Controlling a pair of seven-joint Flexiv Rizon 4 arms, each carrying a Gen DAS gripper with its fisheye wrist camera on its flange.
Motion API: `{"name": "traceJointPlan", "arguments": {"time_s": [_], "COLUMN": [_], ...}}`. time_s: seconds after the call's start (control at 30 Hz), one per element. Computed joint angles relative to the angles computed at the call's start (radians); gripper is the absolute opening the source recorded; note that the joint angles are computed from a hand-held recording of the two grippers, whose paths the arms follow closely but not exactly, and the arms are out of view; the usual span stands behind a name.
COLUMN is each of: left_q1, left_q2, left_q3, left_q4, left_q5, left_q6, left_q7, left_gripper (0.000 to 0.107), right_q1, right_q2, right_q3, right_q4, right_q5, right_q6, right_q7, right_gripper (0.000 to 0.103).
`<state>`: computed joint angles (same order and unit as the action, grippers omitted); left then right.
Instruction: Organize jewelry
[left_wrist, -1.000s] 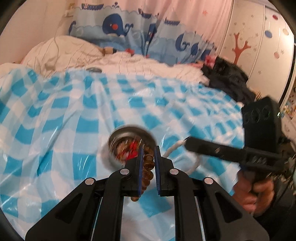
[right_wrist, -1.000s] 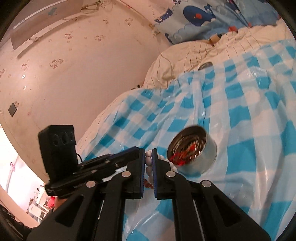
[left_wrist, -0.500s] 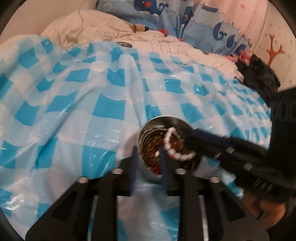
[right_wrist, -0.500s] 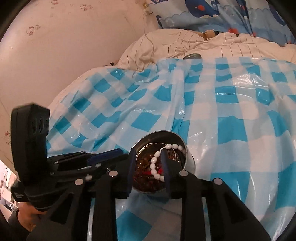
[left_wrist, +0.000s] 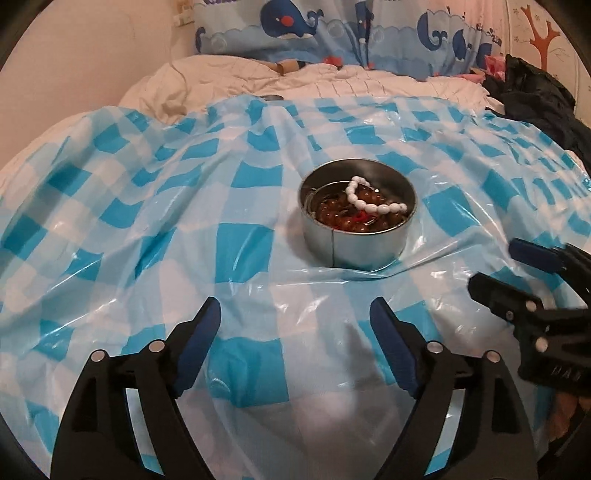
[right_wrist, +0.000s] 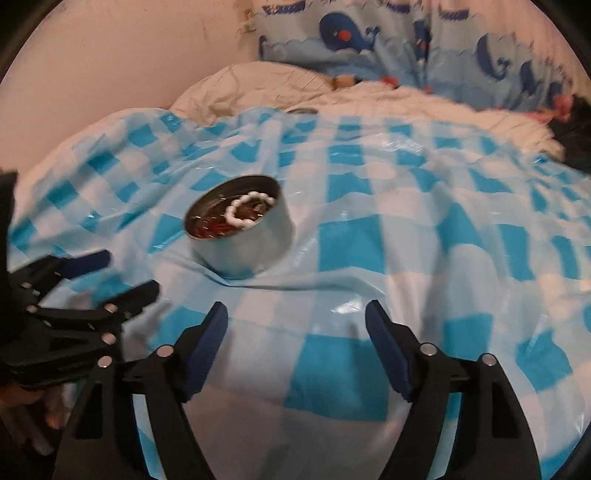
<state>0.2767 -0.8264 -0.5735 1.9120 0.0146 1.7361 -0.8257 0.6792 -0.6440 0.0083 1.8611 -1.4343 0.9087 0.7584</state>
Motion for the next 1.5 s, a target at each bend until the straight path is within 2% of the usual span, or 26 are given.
{"name": "traceJointPlan", "arguments": {"time_s": [0.03, 0.1, 0.23, 0.43, 0.57, 1.5], "left_q1": [0.006, 0.013, 0.014, -0.059, -0.086, -0.088], "left_q2": [-0.007, -0.023, -0.058, -0.073, -0.071, -0.075], "left_q3": [-0.005, -0.011, -0.01, 0.07, 0.102, 0.106], "left_q4": [0.004, 0.002, -0.026, -0.074, -0.077, -0.081], "left_q5": [0.003, 0.013, 0.025, 0.014, 0.013, -0.003], "left_q6": [0.023, 0.059, 0.076, 0.049, 0.059, 0.033], "left_q7": [-0.004, -0.021, -0.071, -0.112, -0.118, -0.125], "left_gripper": [0.081, 0.083, 0.084, 0.086, 0.088, 0.094], "right_q1": [0.022, 0.037, 0.028, 0.051, 0.059, 0.06], "right_q2": [-0.005, -0.011, -0.017, -0.025, -0.028, -0.025], "right_q3": [0.001, -0.001, 0.006, 0.006, 0.002, 0.002], "right_q4": [-0.002, -0.001, 0.008, -0.011, -0.016, 0.0], "right_q5": [0.026, 0.042, 0.083, 0.12, 0.131, 0.131], "right_q6": [-0.054, -0.094, -0.102, -0.153, -0.159, -0.147], "right_q7": [-0.001, 0.021, 0.054, 0.017, 0.006, 0.024], "right_gripper": [0.079, 0.08, 0.083, 0.089, 0.089, 0.093]}}
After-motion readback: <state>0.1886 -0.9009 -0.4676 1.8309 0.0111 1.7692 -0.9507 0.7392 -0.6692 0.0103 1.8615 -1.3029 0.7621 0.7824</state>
